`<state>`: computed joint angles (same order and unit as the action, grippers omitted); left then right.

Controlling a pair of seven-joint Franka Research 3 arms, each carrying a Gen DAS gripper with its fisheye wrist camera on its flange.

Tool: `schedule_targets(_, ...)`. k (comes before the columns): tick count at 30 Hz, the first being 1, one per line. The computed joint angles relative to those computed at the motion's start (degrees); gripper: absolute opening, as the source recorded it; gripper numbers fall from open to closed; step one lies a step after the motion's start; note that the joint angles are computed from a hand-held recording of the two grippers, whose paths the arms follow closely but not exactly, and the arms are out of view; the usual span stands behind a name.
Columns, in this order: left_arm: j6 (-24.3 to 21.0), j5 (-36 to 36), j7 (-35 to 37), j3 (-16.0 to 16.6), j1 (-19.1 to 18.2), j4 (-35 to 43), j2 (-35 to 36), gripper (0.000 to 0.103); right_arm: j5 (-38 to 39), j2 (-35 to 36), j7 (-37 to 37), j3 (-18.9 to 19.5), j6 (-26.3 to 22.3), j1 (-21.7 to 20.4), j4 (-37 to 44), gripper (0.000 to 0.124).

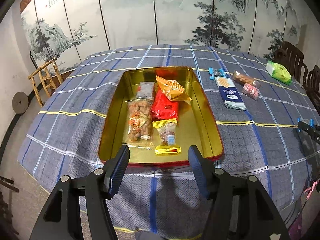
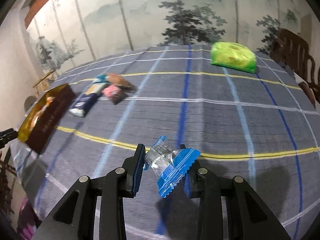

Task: Organize snacks
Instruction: 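Carry the small blue packet over the tin and open the right gripper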

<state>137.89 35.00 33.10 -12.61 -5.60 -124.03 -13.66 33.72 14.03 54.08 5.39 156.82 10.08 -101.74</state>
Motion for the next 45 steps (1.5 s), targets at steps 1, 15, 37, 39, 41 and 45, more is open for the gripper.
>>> schedule_targets(1,-0.02,0.02,-0.11,0.08,0.04,-0.46,-0.62,0.058,0.53,-0.41,-0.88,0.63,-0.44,0.12,-0.04,0.035)
schedule_targets(15,-0.66,-1.75,-0.57,0.96,2.27,-7.89,-9.5,0.062,2.95,3.23,-8.04,5.62,-9.47,9.35,10.82,0.035)
schedule_targets(37,3.31,-6.45,4.42,2.4,3.97,-12.41,-12.1,0.063,-16.54,25.46,6.39,3.33,-21.23,19.34,42.54,0.035)
schedule_targets(39,3.69,-6.93,4.79,2.54,4.05,-12.71,-12.14,0.063,-17.36,26.89,6.98,3.19,-21.84,19.67,44.75,0.035)
schedule_targets(41,3.91,-7.42,5.28,2.66,4.08,-12.8,-11.99,0.063,-17.99,28.35,7.53,3.08,-22.65,19.94,47.14,0.035)
schedule_targets(45,4.05,-7.95,5.76,2.58,4.24,-12.82,-11.67,0.063,-18.74,30.66,8.54,2.87,-24.1,20.37,51.02,0.035)
